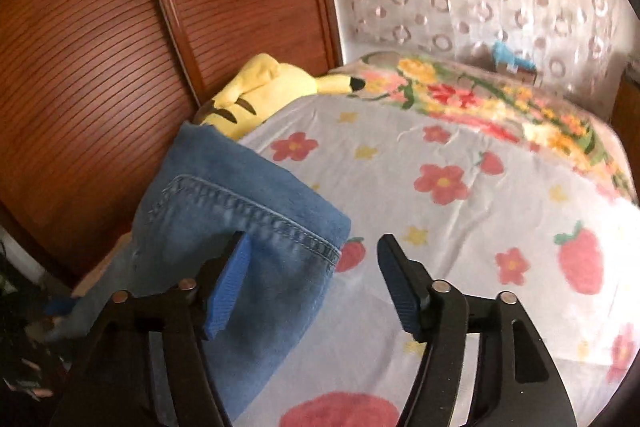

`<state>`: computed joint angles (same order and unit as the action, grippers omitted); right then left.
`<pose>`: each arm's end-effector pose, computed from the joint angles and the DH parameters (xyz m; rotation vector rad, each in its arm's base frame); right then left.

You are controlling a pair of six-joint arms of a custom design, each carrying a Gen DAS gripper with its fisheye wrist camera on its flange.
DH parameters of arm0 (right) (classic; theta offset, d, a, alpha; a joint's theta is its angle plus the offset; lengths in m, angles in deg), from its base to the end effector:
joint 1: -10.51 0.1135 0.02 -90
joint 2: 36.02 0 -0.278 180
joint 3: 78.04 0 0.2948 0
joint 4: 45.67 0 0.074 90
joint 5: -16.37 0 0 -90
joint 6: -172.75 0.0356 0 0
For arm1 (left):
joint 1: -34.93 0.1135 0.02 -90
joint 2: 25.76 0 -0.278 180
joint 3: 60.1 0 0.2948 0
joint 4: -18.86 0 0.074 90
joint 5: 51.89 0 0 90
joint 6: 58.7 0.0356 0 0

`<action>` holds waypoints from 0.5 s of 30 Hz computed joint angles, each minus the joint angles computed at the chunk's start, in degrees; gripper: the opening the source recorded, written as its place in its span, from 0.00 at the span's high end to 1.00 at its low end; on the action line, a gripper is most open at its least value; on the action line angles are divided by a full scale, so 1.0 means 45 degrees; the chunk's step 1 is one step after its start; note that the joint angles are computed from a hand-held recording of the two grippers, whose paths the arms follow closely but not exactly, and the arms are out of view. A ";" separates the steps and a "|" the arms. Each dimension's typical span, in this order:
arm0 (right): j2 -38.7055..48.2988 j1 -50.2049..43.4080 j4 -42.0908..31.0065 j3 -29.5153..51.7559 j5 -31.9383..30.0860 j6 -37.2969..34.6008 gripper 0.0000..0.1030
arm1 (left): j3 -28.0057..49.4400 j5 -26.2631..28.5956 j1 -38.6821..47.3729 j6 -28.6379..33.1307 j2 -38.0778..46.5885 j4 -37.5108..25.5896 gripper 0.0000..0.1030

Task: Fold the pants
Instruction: 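Grasp the end of the folded jeans with the right tool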

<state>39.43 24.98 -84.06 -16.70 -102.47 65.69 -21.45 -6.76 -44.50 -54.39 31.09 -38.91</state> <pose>0.2863 0.0916 0.2273 -0.8588 2.2664 0.6022 0.0563 -0.1646 0.1579 -0.2456 2.3215 -0.1598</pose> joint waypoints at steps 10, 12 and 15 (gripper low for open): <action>0.1756 0.0313 -0.0507 0.0403 -0.0456 0.0076 0.29 | -0.0237 -0.0213 -0.0291 -0.0594 -0.0024 0.0191 0.53; 0.1944 0.0191 -0.0680 0.0521 -0.0806 0.0064 0.29 | -0.0306 -0.0327 -0.0383 -0.0691 -0.0054 0.0232 0.56; 0.2094 0.0144 -0.0808 0.0633 -0.1062 0.0014 0.29 | -0.0453 -0.0548 -0.0584 -0.0841 -0.0139 0.0351 0.59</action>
